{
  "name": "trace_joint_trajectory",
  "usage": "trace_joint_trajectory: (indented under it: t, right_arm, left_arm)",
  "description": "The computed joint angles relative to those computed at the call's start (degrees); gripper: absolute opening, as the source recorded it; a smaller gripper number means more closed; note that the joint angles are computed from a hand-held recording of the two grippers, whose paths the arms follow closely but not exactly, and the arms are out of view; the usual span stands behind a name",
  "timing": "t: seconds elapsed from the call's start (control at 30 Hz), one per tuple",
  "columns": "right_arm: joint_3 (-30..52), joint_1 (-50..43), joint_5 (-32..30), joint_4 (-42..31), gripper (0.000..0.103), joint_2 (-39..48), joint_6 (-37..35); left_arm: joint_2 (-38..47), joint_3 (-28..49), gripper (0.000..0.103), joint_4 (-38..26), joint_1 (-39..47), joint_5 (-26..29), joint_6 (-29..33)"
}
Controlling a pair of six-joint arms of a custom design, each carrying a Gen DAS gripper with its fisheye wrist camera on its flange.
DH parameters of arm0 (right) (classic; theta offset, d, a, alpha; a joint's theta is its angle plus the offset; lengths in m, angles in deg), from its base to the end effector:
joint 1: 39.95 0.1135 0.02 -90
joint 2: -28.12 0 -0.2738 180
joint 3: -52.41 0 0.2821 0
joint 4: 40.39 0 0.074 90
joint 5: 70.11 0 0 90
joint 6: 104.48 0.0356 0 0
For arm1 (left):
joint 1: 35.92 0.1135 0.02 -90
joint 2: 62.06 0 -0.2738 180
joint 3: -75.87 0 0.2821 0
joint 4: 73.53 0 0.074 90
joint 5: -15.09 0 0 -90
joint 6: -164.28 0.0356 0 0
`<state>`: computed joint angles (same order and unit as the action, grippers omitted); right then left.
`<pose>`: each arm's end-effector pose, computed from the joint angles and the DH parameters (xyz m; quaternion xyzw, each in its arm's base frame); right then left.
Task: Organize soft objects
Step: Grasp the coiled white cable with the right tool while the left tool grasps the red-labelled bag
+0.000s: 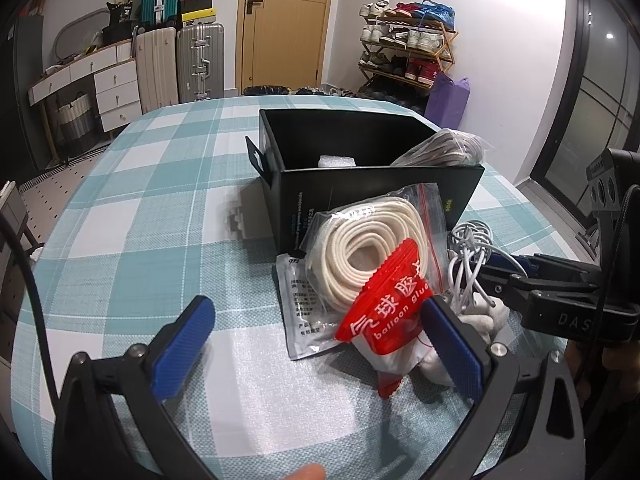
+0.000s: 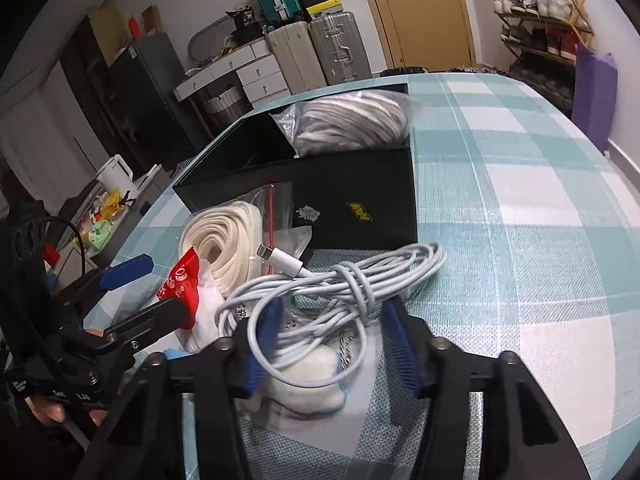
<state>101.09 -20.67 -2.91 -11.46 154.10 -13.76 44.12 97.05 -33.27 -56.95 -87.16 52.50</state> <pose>0.2917 0.1166 -0.0200 -0.2171 0.8930 0.2424 0.3110 0.1877 -0.0641 0.0189 -0.0471 0.9175 -0.0479 0.3921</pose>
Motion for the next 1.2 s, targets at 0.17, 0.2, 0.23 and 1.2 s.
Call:
trace_joint_trajectory:
  t: [0.17, 0.2, 0.23, 1.2]
  right_arm:
    - [-1.2, -1.1, -0.5, 2.4, 0.043, 0.5, 1.1]
    - [-1.7, -1.4, -1.0, 3.2, 0.042, 0.5, 1.2]
    - [-2.2, -1.8, -1.2, 4.2, 0.042, 0.5, 1.1]
    - [-10.3, -4.8, -1.2, 16.3, 0.041, -1.9, -1.1]
  left_arm:
    - [0.0, -0.1, 0.103, 0.1, 0.1, 0.2, 0.1]
    - [-0.2, 0.1, 0.103, -0.4, 0.1, 0.2, 0.0]
    - [0.0, 0.1, 0.103, -0.4, 0.1, 0.2, -0.1]
    - [-1.7, 2.4, 0.054, -5.0, -4.0, 3.8, -3.4]
